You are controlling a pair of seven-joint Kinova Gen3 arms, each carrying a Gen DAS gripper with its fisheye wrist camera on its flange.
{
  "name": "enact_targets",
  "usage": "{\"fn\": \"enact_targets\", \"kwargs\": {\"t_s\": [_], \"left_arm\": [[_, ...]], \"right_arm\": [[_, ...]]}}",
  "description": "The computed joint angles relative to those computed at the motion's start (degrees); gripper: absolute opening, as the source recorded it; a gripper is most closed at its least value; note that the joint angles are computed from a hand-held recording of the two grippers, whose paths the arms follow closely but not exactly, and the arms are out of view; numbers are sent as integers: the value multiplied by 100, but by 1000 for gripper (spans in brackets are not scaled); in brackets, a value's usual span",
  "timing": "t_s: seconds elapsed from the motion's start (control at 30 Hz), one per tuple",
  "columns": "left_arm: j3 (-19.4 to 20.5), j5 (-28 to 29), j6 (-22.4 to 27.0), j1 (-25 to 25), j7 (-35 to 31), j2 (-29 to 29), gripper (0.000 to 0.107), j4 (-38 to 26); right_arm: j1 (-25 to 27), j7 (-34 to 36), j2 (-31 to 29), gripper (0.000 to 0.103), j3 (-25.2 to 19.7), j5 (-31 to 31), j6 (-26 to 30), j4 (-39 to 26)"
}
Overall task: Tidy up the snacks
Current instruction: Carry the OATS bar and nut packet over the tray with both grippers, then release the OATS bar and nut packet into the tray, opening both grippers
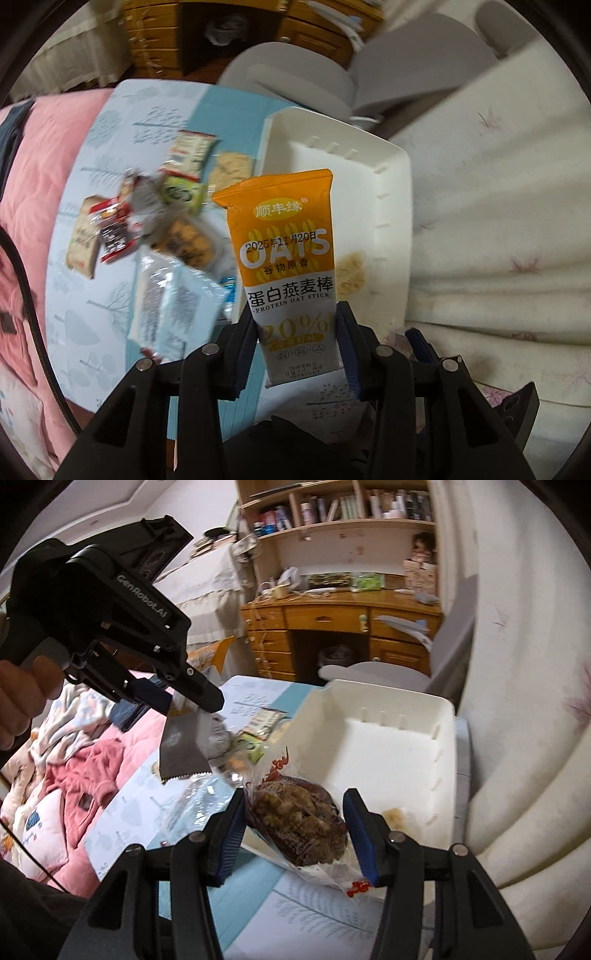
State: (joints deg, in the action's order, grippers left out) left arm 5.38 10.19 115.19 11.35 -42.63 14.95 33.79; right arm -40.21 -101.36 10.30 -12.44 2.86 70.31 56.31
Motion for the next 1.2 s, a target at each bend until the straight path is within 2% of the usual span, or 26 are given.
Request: {"fn": "enact_targets", "kwargs": {"t_s": [0.23, 0.37, 0.43, 0.6, 0.83, 0.97, 1.03, 1.2], "left_arm": [[91, -80, -91, 384, -68, 320, 42, -353], [61, -251, -75, 573, -98, 285, 48, -361], [28, -363, -93, 642, -97, 197, 49, -228], [7, -500, -451, 648, -13, -319, 49, 626], [39, -336, -1131, 279, 69, -1328, 49, 2073], [-20, -252, -1412, -54, -132, -1999, 49, 2863], [-59, -211, -1425, -208, -296, -2191, 49, 3068], [-348, -43, -1405, -567, -973, -2738, 49, 3613]], "right_arm": [[146, -253, -123, 55, 62, 42, -61, 206], [150, -397, -141, 73, 59, 146, 9, 233], [162, -431, -170, 74, 38, 126, 4, 258], [164, -569, -241, 74, -11, 75, -53, 346], [233, -814, -346, 74, -112, -370, -228, 531], [17, -1359, -246, 74, -152, -189, -22, 416], [-90, -1546, -234, 74, -176, -131, -35, 433], [-630, -2224, -134, 74, -259, 459, 177, 273]]}}
